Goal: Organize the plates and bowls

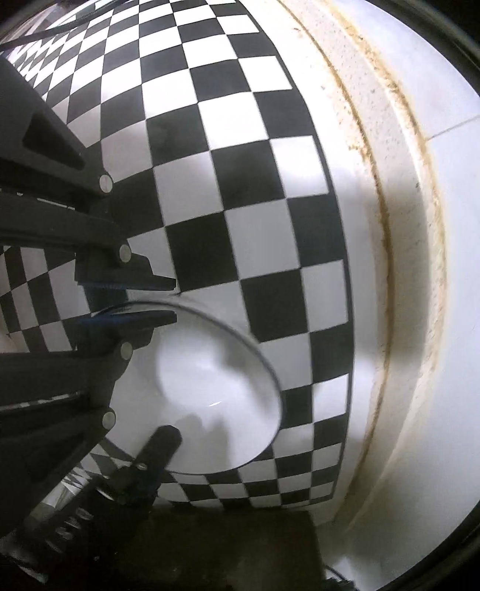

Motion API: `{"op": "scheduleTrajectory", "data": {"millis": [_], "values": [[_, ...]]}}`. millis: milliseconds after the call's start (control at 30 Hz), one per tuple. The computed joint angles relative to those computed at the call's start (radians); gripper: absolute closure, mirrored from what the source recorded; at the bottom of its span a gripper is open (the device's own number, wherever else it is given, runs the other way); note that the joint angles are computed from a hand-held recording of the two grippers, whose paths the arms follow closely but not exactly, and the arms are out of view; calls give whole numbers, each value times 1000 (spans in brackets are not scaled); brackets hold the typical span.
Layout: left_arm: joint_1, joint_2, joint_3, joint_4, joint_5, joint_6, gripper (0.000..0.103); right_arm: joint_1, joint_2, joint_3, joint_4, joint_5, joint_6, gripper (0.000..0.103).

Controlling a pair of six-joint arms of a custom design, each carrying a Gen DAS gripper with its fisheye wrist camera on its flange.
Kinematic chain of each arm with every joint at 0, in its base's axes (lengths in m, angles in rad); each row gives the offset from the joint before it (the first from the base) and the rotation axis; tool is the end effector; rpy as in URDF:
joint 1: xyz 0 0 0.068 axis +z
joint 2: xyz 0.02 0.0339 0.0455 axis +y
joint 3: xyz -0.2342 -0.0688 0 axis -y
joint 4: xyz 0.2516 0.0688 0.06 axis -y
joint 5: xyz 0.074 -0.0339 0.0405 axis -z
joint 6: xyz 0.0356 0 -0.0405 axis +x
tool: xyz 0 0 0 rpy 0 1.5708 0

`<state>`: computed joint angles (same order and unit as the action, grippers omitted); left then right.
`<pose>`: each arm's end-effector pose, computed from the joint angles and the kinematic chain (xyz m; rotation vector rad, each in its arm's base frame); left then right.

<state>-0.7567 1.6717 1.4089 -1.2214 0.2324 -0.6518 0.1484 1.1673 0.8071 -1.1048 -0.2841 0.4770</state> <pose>0.2209 -0.2198 0.2309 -0.1745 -3.0314 0.3553 0.1924 0.0389 0.1888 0.4828 3.0554 0.4713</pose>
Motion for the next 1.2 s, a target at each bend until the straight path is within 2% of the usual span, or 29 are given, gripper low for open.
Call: {"op": "scheduleTrajectory", "data": {"millis": [133,167,200,333,433,700,833,1033,1200], "values": [[53,4,8,5,25,25,95,-102,71,-8,41,-67,-73,87],[47,9,8,14,29,16,95,-108,81,-10,54,-81,-75,94],[45,1,8,16,26,15,95,-108,83,-10,59,-89,-75,95],[4,11,42,-5,-28,2,95,-13,91,16,61,0,-32,97],[-12,3,45,-10,-30,-15,95,-30,85,18,37,-13,-51,97],[-58,-65,84,-79,-67,-43,95,56,0,44,-28,12,13,97],[-117,-106,112,-125,-99,-77,95,101,-62,67,-89,29,39,97],[-226,-178,158,-209,-127,-154,95,171,-235,87,-236,46,110,97],[-352,-206,240,-294,-177,-245,95,243,-404,139,-406,71,183,96]]}}
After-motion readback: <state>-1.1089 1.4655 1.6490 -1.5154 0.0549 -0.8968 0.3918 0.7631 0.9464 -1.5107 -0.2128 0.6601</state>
